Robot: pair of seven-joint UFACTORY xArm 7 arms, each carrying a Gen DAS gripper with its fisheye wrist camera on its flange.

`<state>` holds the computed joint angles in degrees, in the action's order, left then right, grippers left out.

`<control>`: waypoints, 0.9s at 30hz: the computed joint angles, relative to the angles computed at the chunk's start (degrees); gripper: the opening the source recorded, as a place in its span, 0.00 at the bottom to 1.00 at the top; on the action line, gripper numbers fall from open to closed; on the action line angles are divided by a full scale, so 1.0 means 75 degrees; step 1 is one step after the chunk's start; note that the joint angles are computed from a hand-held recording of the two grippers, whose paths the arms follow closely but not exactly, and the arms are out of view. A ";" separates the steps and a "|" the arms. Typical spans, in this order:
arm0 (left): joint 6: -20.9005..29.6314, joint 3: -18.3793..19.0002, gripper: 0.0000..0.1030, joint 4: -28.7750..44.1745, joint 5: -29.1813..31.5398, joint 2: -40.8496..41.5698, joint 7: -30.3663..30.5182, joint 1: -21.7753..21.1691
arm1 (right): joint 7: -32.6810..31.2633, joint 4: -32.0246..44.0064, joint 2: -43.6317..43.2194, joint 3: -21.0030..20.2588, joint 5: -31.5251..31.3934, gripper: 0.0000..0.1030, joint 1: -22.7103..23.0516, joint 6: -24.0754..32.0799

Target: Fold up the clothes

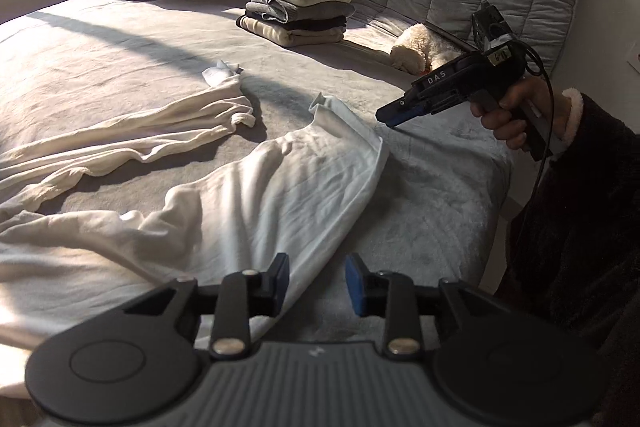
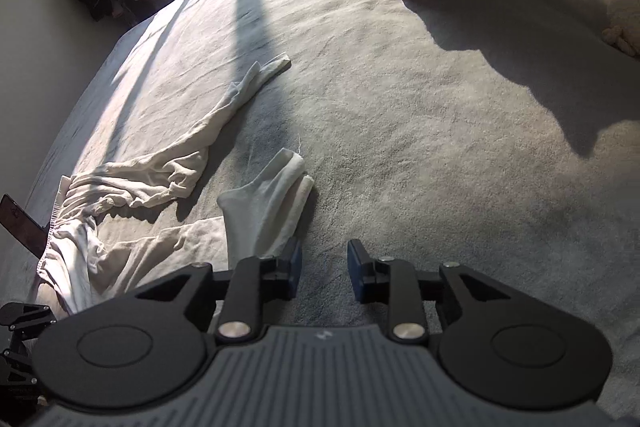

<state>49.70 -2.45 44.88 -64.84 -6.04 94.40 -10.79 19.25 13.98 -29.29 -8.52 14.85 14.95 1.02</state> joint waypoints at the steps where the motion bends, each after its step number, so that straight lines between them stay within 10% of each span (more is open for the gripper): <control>1: -0.0093 -0.0077 0.33 0.0013 -0.0029 0.0002 -0.0007 -0.0066 | -0.0015 0.0008 0.0025 -0.0163 0.0065 0.29 0.0081 -0.0051; 10: -0.1367 -0.0741 0.36 0.0845 -0.0532 0.0825 -0.1082 -0.0786 | -0.0478 0.0035 0.0213 -0.1908 0.0310 0.29 0.1721 -0.0836; 27: -0.4455 -0.2104 0.33 0.3791 0.1575 0.3896 -0.4476 -0.1793 | -0.1079 0.0266 0.0074 -0.1583 0.0645 0.29 0.0886 -0.0098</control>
